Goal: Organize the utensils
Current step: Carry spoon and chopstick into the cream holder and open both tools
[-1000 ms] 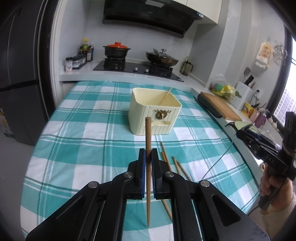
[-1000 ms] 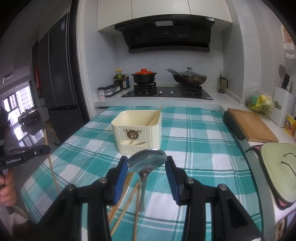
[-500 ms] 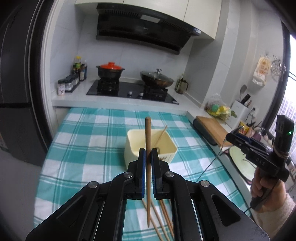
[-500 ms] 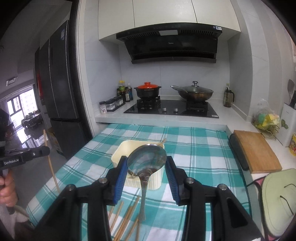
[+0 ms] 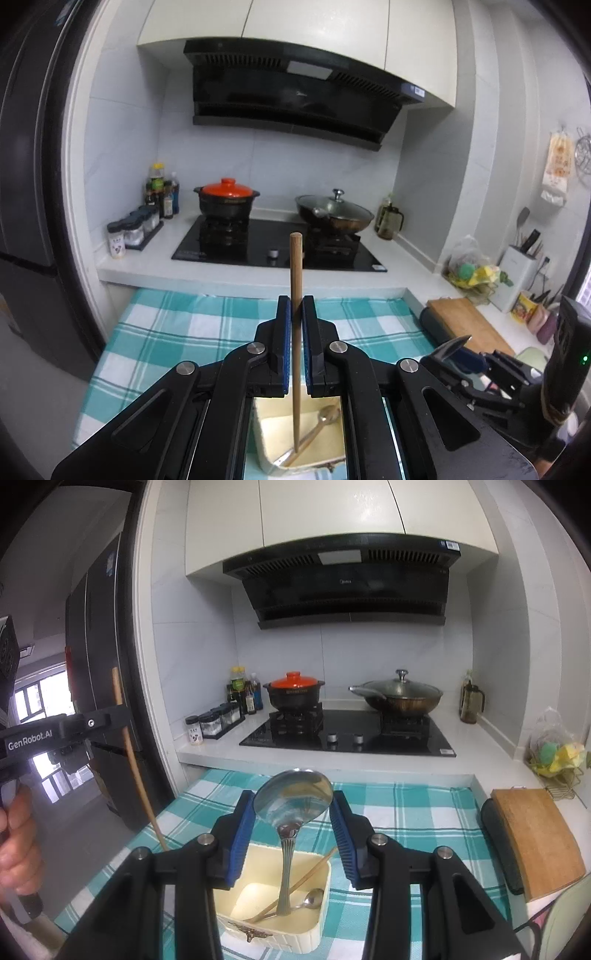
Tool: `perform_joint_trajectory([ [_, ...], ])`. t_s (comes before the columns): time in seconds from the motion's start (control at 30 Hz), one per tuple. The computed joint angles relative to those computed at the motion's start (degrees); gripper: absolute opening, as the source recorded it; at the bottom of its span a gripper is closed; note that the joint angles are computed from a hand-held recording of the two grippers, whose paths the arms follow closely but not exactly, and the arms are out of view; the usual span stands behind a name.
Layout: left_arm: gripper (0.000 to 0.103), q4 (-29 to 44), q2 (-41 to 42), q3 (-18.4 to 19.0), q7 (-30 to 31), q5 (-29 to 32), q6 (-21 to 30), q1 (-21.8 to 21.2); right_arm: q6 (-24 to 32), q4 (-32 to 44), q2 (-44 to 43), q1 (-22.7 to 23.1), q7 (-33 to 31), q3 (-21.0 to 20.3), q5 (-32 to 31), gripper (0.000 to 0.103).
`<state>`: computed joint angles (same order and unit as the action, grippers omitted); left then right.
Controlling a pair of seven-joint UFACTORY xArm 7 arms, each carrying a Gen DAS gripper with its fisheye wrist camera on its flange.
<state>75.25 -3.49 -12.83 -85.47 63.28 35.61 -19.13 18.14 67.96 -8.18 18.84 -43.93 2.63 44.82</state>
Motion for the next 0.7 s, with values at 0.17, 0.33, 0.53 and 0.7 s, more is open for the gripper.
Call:
perform_joint_trajectory([
  [0.17, 0.004, 2.5, 7.8, 2.5, 4.4, -6.5, -2.1, -0.8, 6.6, 3.3, 7.2, -3.1, 7.9, 1.3, -7.0, 0.042],
  [0.33, 0.004, 3.3, 12.6, 5.3, 10.1, -14.3, -2.8, -2.9, 10.9, 6.2, 13.0, -6.0, 15.3, 2.9, -14.7, 0.042],
  [0.53, 0.01, 3.6, 14.3, 7.2, 14.4, -20.0, -1.0, -5.3, 13.5, 9.9, 17.4, -7.9, 20.8, 4.4, -19.4, 0.043],
  [0.7, 0.048, -3.9, 5.9, 6.1, 12.0, -17.6, 0.9, -6.0, 14.3, 8.5, 14.4, -9.1, 21.8, 5.1, -18.7, 0.043],
])
